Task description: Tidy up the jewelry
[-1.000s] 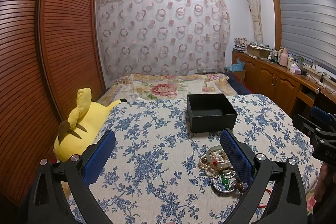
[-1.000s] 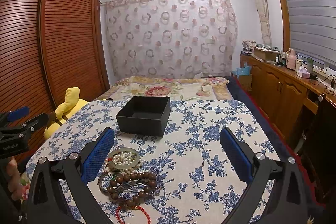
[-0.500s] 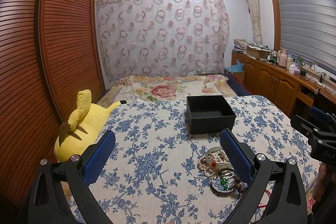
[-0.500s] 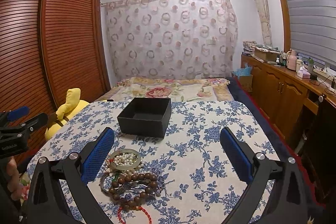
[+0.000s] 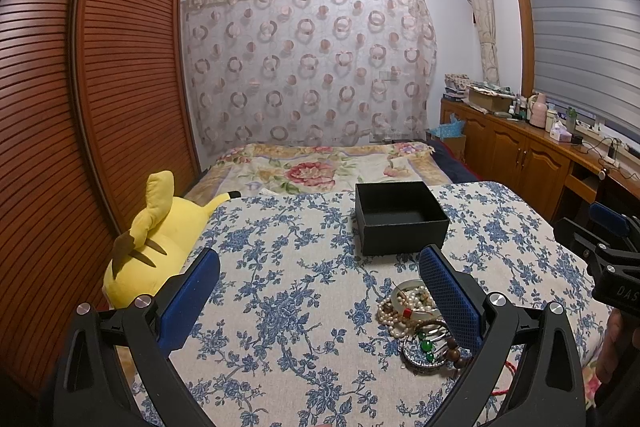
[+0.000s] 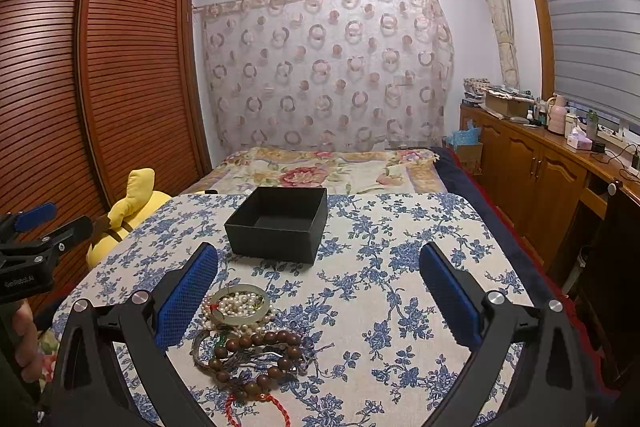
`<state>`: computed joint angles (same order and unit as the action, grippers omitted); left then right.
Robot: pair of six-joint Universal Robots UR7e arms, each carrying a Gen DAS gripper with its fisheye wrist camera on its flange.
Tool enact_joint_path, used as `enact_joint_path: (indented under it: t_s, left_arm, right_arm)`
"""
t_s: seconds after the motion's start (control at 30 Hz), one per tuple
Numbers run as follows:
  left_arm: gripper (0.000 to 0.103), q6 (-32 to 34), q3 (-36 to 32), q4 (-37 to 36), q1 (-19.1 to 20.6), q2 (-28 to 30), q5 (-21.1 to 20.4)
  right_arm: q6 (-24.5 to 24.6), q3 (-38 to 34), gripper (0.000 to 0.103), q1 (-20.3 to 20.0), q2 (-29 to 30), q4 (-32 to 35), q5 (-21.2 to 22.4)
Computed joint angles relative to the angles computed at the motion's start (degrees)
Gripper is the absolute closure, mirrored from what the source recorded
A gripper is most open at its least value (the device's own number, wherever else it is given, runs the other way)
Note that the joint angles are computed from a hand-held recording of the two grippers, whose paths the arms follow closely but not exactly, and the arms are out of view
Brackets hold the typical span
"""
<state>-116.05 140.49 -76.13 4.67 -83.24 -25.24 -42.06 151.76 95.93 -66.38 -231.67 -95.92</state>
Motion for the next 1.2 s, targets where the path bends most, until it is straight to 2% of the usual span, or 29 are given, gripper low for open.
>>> enact_joint_path:
  t_s: [0.6, 0.77, 0.93, 1.2]
  left_arm:
    - [0.006, 0.1, 0.0, -0.1, 0.0, 0.1, -0.1]
    - [0.006, 1.2, 0.2, -1.6, 0.4, 0.2, -0.2]
    - [0.006, 5.0, 1.9, -6.3, 1.3, -0.7, -0.5]
    - [0.006, 12.5, 4.9, -13.6, 2.0, -2.3, -0.2]
  right_arm:
    - [-0.1, 0.2, 0.002, -0.2, -0.1, -0.1, 0.3]
    - [1.2, -0.5, 0.002, 2.1, -0.2, 1.3, -1.6]
    - [0.6, -0.4, 0.002, 2.6, -0.9, 3.1, -1.5]
    - [-3.1, 1.0, 0.002, -1.4, -2.4, 4.7, 2.0]
